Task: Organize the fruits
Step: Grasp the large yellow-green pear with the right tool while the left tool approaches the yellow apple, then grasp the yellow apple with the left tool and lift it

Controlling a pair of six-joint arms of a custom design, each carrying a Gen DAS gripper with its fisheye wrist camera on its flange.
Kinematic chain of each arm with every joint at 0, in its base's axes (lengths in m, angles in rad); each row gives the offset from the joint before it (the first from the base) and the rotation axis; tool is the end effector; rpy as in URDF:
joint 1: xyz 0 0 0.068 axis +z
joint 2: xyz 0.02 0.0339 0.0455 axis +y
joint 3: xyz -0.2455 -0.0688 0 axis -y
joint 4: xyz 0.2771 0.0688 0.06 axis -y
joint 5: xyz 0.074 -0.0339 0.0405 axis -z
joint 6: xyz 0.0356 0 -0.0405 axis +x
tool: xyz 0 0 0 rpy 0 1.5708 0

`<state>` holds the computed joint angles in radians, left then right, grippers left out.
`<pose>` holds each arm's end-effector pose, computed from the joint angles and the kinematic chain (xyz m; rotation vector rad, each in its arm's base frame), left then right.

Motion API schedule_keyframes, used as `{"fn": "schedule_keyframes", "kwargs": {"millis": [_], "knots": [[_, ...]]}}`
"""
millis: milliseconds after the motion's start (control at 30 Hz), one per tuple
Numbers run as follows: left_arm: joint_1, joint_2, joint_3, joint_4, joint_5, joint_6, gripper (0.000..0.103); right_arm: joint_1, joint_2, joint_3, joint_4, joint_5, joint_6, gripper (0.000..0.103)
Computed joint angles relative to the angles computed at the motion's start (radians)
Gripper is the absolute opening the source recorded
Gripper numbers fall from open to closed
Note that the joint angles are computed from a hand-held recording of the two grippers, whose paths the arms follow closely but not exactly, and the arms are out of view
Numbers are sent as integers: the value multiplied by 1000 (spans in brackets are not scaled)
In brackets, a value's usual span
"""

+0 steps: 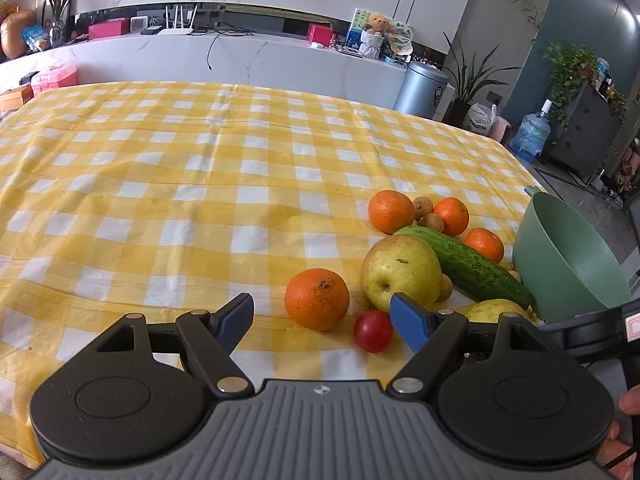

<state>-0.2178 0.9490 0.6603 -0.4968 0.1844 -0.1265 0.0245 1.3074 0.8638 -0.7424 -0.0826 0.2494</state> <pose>0.2298 -0.0575 0.2146 0.1989 2.3641 -0.3841 0.2731 0.0096 0.1843 0.2882 2.7507 0.1868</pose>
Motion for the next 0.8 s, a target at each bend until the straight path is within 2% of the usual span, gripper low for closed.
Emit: {"fn": "schedule_keyframes", "kwargs": {"millis": [167, 433, 500, 667, 800], "knots": [[6, -1, 2, -3, -3, -5, 91, 39, -20, -17, 19, 38, 16, 71], [9, -20, -15, 17, 9, 8, 91, -5, -104, -68, 20, 4, 2, 70], [7, -28, -32, 47, 50, 46, 91, -20, -155, -95, 27, -7, 11, 70], [-49, -61, -52, 81, 38, 179, 92, -24, -249, -133, 21, 27, 11, 70], [-68, -4, -6, 95, 93, 280, 93, -114, -293, -156, 5, -99, -32, 70]]}}
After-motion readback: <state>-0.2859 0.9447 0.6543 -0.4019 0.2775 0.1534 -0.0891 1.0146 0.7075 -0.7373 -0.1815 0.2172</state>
